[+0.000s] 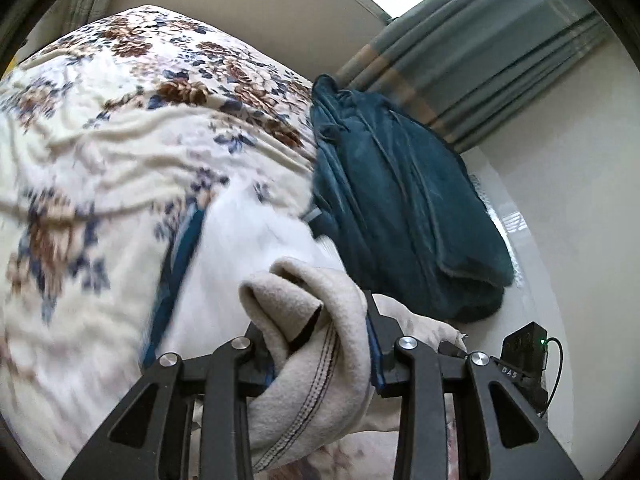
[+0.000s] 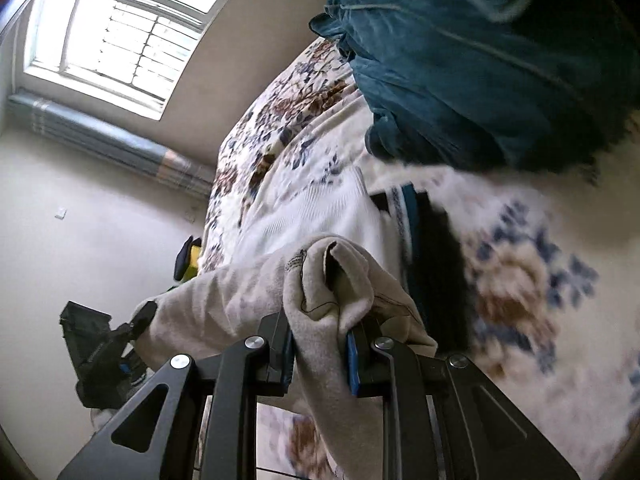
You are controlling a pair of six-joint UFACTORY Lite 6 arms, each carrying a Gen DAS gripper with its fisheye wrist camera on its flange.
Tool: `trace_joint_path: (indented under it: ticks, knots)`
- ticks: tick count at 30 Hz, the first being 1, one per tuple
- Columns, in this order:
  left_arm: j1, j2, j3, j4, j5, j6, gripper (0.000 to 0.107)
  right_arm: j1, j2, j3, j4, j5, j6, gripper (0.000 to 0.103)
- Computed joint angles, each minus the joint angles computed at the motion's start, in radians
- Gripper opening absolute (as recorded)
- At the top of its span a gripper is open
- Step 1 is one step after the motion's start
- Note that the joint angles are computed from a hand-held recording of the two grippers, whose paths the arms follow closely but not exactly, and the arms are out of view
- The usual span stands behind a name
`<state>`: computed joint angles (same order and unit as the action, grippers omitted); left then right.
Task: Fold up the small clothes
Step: 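Lift the folded shirt with both grippers and carry it onto the white clothes stack, then open both grippers to release the shirt on the stack and withdraw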
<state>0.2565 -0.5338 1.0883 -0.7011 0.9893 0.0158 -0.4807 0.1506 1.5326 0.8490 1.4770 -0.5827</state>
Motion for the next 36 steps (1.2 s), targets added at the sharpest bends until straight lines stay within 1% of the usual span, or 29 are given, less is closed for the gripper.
trace_joint_path:
  ticks: [2, 4, 6, 9, 11, 12, 14, 15, 17, 18, 19, 21, 23, 24, 25, 26, 27, 28, 31, 35, 36]
  knots:
    - [0.037, 0.144, 0.056, -0.034, -0.034, 0.106, 0.03, 0.107, 0.083, 0.043, -0.001, -0.112, 0.054, 0.021]
    - [0.043, 0.257, 0.103, -0.033, -0.064, 0.156, 0.03, 0.196, 0.186, 0.116, -0.021, -0.212, 0.1, 0.021]
    - [0.036, 0.364, 0.145, -0.021, -0.091, 0.183, 0.031, 0.24, 0.266, 0.169, -0.048, -0.27, 0.129, 0.021]
    - [0.029, 0.496, 0.173, 0.027, -0.127, 0.199, 0.031, 0.279, 0.369, 0.249, -0.078, -0.309, 0.167, 0.021]
    - [0.039, 0.543, 0.179, 0.029, -0.136, 0.225, 0.033, 0.298, 0.417, 0.289, -0.09, -0.324, 0.174, 0.021]
    - [0.045, 0.562, 0.184, 0.031, -0.137, 0.233, 0.036, 0.31, 0.446, 0.318, -0.109, -0.332, 0.181, 0.021]
    - [0.066, 0.604, 0.201, 0.021, -0.123, 0.25, 0.039, 0.327, 0.477, 0.346, -0.133, -0.339, 0.198, 0.021]
    - [0.07, 0.617, 0.211, 0.024, -0.117, 0.242, 0.041, 0.339, 0.487, 0.359, -0.152, -0.338, 0.207, 0.023]
    - [0.073, 0.629, 0.234, 0.035, -0.099, 0.227, 0.042, 0.364, 0.496, 0.388, -0.214, -0.344, 0.238, 0.031]
    - [0.063, 0.624, 0.245, 0.073, -0.098, 0.191, 0.047, 0.378, 0.495, 0.406, -0.255, -0.343, 0.263, 0.038]
    - [0.044, 0.61, 0.256, 0.14, -0.104, 0.124, 0.052, 0.396, 0.492, 0.429, -0.315, -0.336, 0.3, 0.049]
    - [0.001, 0.571, 0.276, 0.287, -0.106, -0.02, 0.062, 0.423, 0.45, 0.421, -0.402, -0.343, 0.346, 0.058]
    - [-0.055, 0.527, 0.284, 0.418, -0.099, -0.138, 0.074, 0.439, 0.374, 0.38, -0.47, -0.352, 0.381, 0.064]
    - [-0.082, 0.504, 0.283, 0.478, -0.092, -0.19, 0.085, 0.449, 0.329, 0.35, -0.513, -0.36, 0.4, 0.073]
    - [-0.11, 0.474, 0.275, 0.536, -0.083, -0.239, 0.09, 0.458, 0.282, 0.318, -0.552, -0.366, 0.415, 0.082]
    - [-0.132, 0.453, 0.267, 0.581, -0.078, -0.278, 0.091, 0.464, 0.244, 0.291, -0.578, -0.37, 0.429, 0.086]
    - [-0.169, 0.429, 0.263, 0.645, -0.057, -0.338, 0.094, 0.474, 0.188, 0.249, -0.619, -0.372, 0.446, 0.096]
    - [-0.209, 0.402, 0.255, 0.707, -0.033, -0.394, 0.094, 0.484, 0.14, 0.21, -0.659, -0.373, 0.463, 0.101]
    - [-0.338, 0.323, 0.223, 0.849, 0.057, -0.556, 0.095, 0.501, 0.012, 0.112, -0.726, -0.358, 0.487, 0.102]
    - [-0.493, 0.24, 0.203, 0.937, 0.174, -0.694, 0.095, 0.535, -0.164, -0.004, -0.806, -0.314, 0.523, 0.103]
    - [-0.549, 0.224, 0.209, 0.97, 0.217, -0.745, 0.095, 0.542, -0.217, -0.031, -0.827, -0.3, 0.528, 0.103]
